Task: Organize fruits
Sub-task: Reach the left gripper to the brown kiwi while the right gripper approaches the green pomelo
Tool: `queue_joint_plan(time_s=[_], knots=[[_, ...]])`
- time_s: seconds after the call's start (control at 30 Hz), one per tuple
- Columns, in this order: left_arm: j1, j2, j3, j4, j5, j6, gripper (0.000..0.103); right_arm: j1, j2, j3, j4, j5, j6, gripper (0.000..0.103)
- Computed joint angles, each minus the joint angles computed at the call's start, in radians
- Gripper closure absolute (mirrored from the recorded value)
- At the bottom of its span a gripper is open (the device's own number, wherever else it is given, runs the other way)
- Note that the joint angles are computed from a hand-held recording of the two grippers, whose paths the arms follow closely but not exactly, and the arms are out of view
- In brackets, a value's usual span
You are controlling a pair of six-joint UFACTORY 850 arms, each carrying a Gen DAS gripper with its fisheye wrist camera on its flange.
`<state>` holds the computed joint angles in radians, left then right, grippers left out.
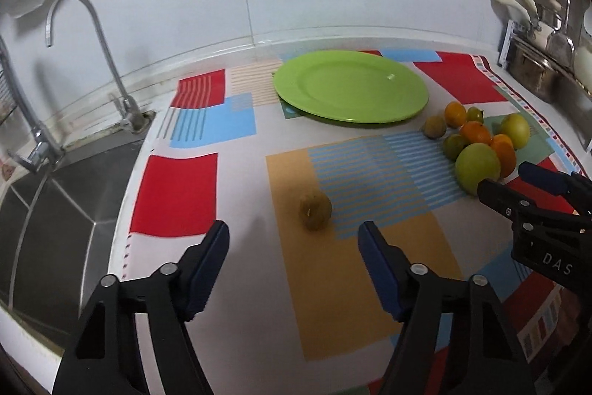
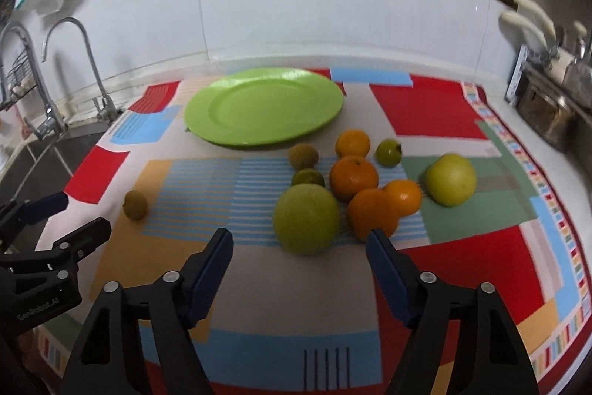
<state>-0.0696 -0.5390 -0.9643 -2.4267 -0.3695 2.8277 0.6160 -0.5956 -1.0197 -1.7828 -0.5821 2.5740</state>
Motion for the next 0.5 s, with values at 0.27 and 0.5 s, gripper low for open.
queue_joint_plan(time_s=[0.27,0.5], knots=[[-0.008,-0.069,-0.085,0.212,0.023,-0.195,0.047,-0.025,-0.05,-0.054,0.055,0.025,-0.049,0.036],[-0.013,-0.107,-0.14,0.391,0.043,-0.356,0.065,-0.031,-0.078,-0.09,0.094,0.021,-0.103,0.045]])
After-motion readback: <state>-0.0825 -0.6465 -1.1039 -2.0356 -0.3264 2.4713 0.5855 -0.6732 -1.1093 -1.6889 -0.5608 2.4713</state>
